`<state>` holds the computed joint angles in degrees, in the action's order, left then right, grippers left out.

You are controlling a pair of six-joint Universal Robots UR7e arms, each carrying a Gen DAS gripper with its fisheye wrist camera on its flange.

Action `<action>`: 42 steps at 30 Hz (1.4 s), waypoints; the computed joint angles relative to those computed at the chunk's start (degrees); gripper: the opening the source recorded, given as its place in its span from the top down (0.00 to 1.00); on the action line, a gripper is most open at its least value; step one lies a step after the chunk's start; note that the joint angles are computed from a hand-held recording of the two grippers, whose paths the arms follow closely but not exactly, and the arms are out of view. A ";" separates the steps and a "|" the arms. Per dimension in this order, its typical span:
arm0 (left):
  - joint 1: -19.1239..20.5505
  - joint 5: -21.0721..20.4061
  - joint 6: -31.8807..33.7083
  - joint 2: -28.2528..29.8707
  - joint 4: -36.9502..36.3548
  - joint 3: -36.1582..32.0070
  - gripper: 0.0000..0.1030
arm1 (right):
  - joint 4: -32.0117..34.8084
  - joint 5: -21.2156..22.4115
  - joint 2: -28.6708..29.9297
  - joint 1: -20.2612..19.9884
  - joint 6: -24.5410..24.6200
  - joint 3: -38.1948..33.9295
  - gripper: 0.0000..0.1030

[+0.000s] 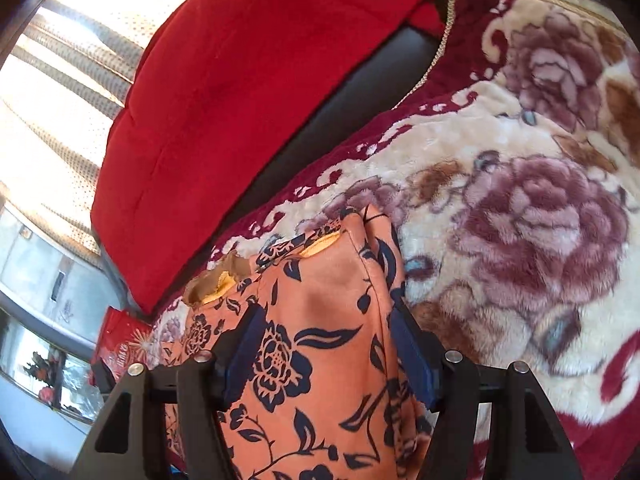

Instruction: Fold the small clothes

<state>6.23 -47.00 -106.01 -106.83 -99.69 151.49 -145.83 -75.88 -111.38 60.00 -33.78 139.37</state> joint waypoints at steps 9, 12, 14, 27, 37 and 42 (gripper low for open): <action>8.60 4.71 5.08 2.39 -4.43 -1.45 0.44 | -4.45 -5.02 6.79 4.46 1.35 -3.71 0.34; 10.22 4.37 5.49 3.90 -5.67 -1.65 0.57 | -6.07 -8.69 10.64 6.92 2.64 -5.33 0.35; 10.29 4.38 5.10 4.17 -5.69 -1.59 0.58 | -6.90 -10.70 13.08 8.19 3.51 -6.29 0.36; -0.44 5.75 -5.36 2.65 13.10 -5.09 0.89 | -17.50 -24.38 13.38 17.96 -4.86 -3.20 0.83; 0.56 5.38 -4.46 3.17 11.88 -5.14 0.89 | -15.18 -24.99 14.37 16.72 -1.53 -4.38 0.80; 0.45 5.79 -4.92 3.83 11.98 -5.27 0.89 | -15.65 -25.09 13.29 16.24 -1.52 -4.23 0.80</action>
<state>6.69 -41.21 -110.94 -103.00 -87.71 146.21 -161.48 -100.98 -98.09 76.24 -35.30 135.14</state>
